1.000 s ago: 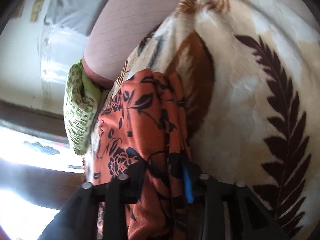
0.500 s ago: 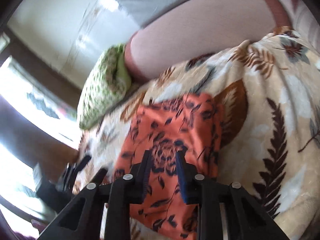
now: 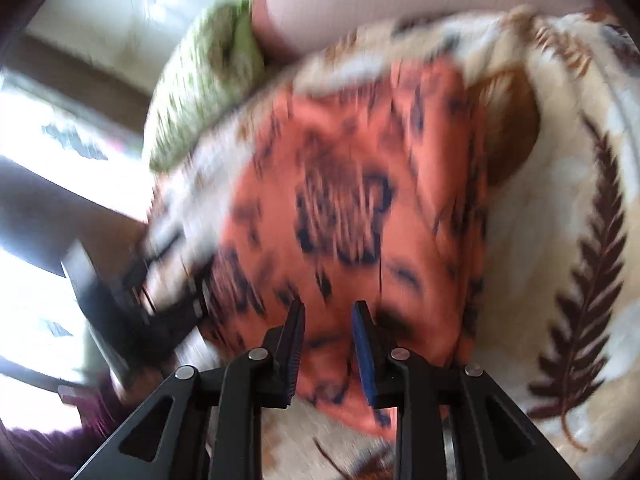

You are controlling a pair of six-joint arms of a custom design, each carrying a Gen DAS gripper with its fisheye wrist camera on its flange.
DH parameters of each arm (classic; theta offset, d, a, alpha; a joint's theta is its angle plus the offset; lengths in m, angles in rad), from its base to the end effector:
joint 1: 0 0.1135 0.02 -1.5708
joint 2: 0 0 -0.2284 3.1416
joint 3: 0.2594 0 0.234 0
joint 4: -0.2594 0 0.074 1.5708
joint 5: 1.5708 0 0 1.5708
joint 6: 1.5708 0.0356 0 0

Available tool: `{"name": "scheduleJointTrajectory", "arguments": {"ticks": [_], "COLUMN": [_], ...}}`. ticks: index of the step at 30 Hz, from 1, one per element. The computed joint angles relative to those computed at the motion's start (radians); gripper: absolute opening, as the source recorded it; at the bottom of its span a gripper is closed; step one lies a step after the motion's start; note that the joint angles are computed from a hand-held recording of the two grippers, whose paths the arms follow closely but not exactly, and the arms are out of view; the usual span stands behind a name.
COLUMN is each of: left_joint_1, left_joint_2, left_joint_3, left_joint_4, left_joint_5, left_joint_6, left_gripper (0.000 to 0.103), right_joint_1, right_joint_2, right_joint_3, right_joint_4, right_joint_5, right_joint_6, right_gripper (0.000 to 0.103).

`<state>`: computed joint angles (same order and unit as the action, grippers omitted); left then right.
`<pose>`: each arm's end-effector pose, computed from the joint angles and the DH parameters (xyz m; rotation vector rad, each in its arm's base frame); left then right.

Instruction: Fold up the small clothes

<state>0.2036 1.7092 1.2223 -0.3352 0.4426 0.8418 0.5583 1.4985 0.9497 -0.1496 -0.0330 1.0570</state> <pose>0.3476 0.0562 0.2092 0.9088 2.1066 0.0027 0.2637 0.1661 0.2041 0.5812 2.3579 0.8457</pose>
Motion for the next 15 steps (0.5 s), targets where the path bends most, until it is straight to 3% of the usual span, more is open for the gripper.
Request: {"name": "scheduleJointTrajectory", "arguments": {"ticks": [3,6,11,12,15], "left_joint_1": [0.022,0.007,-0.073,-0.078,-0.084], "left_joint_2": [-0.007,-0.036,-0.008,-0.013,-0.004], "left_joint_3": [0.040,-0.002,-0.055,-0.070,-0.047], "left_joint_4": [-0.046,0.003,0.042,0.062,0.038], "left_joint_5": [0.086,0.087,-0.027,-0.029,-0.035], "left_joint_6": [-0.057,-0.081,-0.009,-0.017,-0.034], "left_gripper": [0.065,0.082,0.082,0.082,0.082], "right_joint_1": [-0.039,-0.075,-0.147,-0.153,-0.163], "right_joint_2": [-0.020,0.028,0.217,0.215,0.167], "right_joint_3": [-0.025,-0.034,-0.034,-0.068,-0.083], "right_joint_4": [0.048,0.123,0.227,0.281,0.245], "right_joint_5": [0.091,0.168,0.095,0.093,0.085], "right_joint_6": [0.070,0.140,0.257,0.266,0.251], "right_gripper": [0.027,0.027,0.031,0.031,0.030]}}
